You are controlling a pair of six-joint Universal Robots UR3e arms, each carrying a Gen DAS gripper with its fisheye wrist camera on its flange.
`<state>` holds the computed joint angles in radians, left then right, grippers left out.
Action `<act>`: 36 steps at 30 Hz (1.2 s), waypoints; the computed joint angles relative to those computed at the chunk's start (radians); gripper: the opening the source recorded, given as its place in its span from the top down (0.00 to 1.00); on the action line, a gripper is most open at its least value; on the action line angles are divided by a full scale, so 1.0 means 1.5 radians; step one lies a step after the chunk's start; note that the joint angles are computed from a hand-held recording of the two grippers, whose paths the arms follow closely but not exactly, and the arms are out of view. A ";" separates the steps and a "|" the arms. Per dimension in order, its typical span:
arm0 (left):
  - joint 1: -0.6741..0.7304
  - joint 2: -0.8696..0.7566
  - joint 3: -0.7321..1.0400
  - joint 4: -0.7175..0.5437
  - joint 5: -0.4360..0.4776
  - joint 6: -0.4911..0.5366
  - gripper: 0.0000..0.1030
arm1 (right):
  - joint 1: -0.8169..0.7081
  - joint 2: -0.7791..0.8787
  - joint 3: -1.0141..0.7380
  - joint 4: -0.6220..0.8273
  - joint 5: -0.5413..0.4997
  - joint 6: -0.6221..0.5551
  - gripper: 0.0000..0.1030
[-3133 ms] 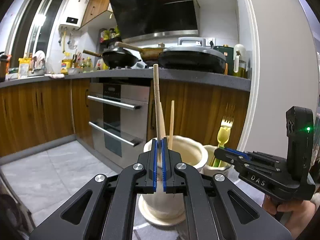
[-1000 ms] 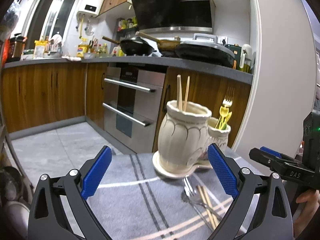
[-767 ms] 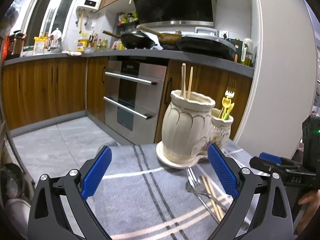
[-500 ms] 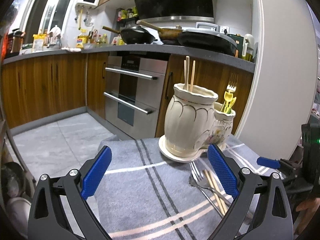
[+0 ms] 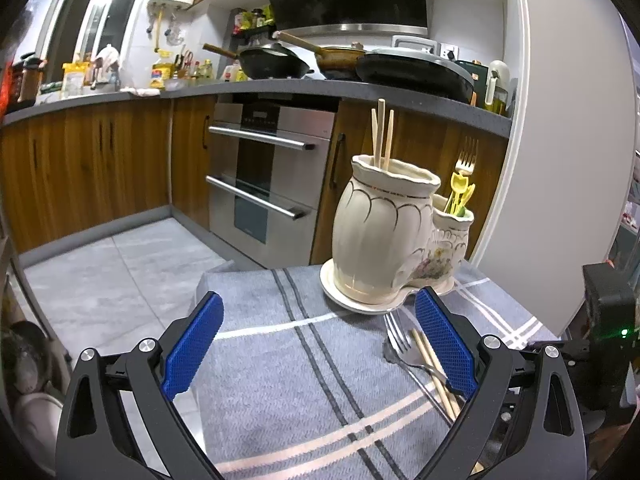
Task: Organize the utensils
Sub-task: 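Move both open tools back toward the remaining utensils on the cloth, then grasp a silver fork with the right tool while the left tool grasps a chopstick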
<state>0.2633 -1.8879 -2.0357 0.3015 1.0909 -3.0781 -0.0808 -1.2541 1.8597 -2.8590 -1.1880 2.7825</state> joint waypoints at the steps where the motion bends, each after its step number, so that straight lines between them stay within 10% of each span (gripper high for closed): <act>1: 0.000 0.001 -0.001 0.000 -0.001 0.001 0.07 | 0.001 0.005 -0.011 0.019 0.003 -0.001 0.82; 16: -0.005 -0.001 0.001 -0.003 0.004 0.001 0.07 | 0.000 0.050 -0.095 0.093 0.032 0.021 0.87; 36: -0.062 -0.013 0.033 -0.073 0.016 0.058 0.08 | -0.120 -0.106 0.113 0.007 0.110 -0.049 0.95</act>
<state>0.1704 -1.9068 -1.9869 0.1921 1.1150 -2.9913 -0.2603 -1.4133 2.0298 -2.8481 -1.0232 2.7090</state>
